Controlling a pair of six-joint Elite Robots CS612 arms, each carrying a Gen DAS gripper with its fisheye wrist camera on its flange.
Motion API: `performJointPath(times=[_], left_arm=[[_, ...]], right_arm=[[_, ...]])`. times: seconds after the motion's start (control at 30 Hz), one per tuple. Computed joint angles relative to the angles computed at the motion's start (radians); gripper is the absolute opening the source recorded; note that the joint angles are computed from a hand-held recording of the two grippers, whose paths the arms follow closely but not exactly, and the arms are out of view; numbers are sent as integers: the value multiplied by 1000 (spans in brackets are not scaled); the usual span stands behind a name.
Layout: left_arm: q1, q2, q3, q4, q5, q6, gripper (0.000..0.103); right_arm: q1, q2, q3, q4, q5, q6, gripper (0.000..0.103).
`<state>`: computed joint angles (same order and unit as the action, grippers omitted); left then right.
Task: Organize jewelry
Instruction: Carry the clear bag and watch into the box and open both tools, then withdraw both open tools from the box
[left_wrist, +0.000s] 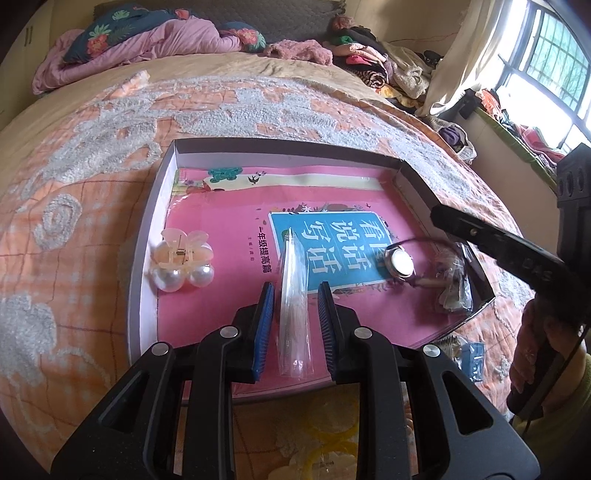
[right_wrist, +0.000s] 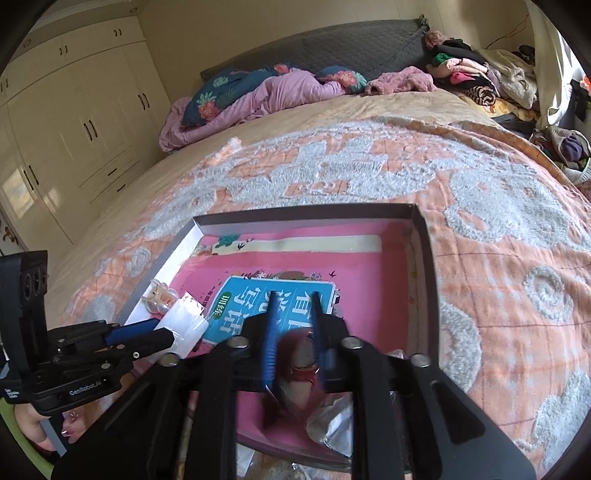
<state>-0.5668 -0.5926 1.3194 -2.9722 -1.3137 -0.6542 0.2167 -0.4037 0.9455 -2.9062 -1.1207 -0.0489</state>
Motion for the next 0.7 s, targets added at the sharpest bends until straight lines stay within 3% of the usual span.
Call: performJointPath(times=[0.03,0.37,0.6,0.7], left_arm=[[0,0,1,-1,2,1,16],[-9,-18,20,-14,27,6,21],[-25,-46,49,-41,76,2,44],[-34,-60,65,-59,102,-2,59]], right_arm=[[-1,-5,12,-25,-4,7,52],[-17,-79,149,-213,2,62,84],[-28,-129,235,-302,19,73,92],[-33,-144,262,-329,28,87,95]])
